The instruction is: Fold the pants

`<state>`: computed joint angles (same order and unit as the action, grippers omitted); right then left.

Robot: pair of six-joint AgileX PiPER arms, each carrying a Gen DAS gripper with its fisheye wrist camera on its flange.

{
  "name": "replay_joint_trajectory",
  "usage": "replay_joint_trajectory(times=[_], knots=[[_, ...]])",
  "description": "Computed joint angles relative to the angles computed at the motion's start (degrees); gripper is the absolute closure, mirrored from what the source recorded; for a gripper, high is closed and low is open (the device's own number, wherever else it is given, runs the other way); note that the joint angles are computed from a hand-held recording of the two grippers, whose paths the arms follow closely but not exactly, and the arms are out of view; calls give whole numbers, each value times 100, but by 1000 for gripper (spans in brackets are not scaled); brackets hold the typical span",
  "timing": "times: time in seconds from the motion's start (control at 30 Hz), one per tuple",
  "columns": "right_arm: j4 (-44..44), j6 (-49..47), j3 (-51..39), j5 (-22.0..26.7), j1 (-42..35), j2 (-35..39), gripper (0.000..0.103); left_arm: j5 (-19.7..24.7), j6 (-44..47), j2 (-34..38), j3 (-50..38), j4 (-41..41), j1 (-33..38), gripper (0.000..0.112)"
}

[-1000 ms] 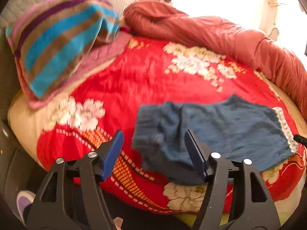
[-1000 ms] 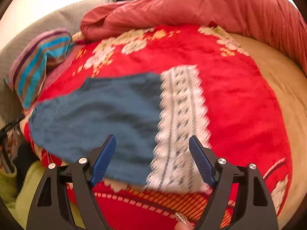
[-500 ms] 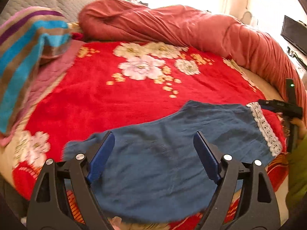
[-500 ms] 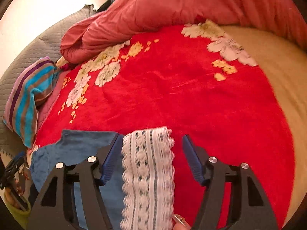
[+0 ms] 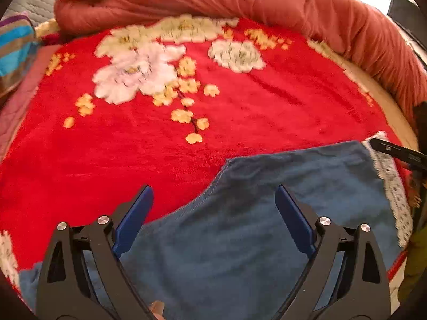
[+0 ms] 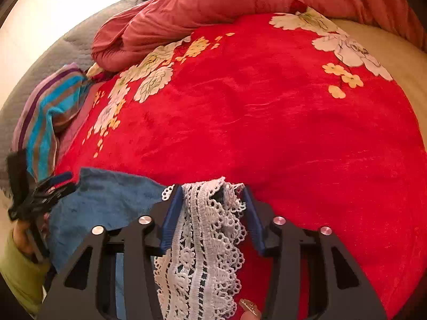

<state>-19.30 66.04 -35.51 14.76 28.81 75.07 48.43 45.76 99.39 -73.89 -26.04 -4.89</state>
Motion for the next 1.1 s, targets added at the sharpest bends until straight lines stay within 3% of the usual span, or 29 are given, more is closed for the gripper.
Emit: replay_joint_trajectory(times=[0.13,0.2,0.27,0.37,0.5,0.6,0.63,0.73,0.83,0.87,0.93,0.97,1.0,1.1], knots=[[93,-132,183,-385,24,-131,76,-205,-208,240,25,-7,-124,32],[-327,281,229,-476,93,-235,80,-327,28,125,228,-210,-121,76],[-1271,1171,197,-315,235,-383,81,-172,314,-23,310,-427,-128,107],[-2119,1847,90,-92,275,-597,82,-540,235,-274,450,-225,-323,107],[-2096,1421,-325,539,270,-367,82,-948,142,-236,525,-100,-477,108],[-2088,1182,-696,1273,376,218,83,-1170,176,-90,622,-150,-494,105],[-1909,1045,-681,1225,262,352,83,-1235,301,-87,687,-262,-458,104],[-1512,983,-290,444,-175,359,83,-1227,526,-72,733,-520,-356,102],[-1886,1429,-274,651,-22,234,72,-1148,280,-175,684,-358,-254,79],[-2004,1619,-295,891,100,111,70,-1030,192,-260,647,-399,-135,70],[-2315,2067,-226,1247,382,-274,66,-760,481,-448,628,-845,191,64],[-2563,2404,-179,1534,650,-544,59,-753,717,-665,741,-1065,395,56],[-2867,2788,-186,1998,1051,-751,49,-785,825,-803,829,-1154,504,49],[-3307,3481,-322,3391,2365,-995,47,-443,1336,-1208,1067,-1581,1034,37]])
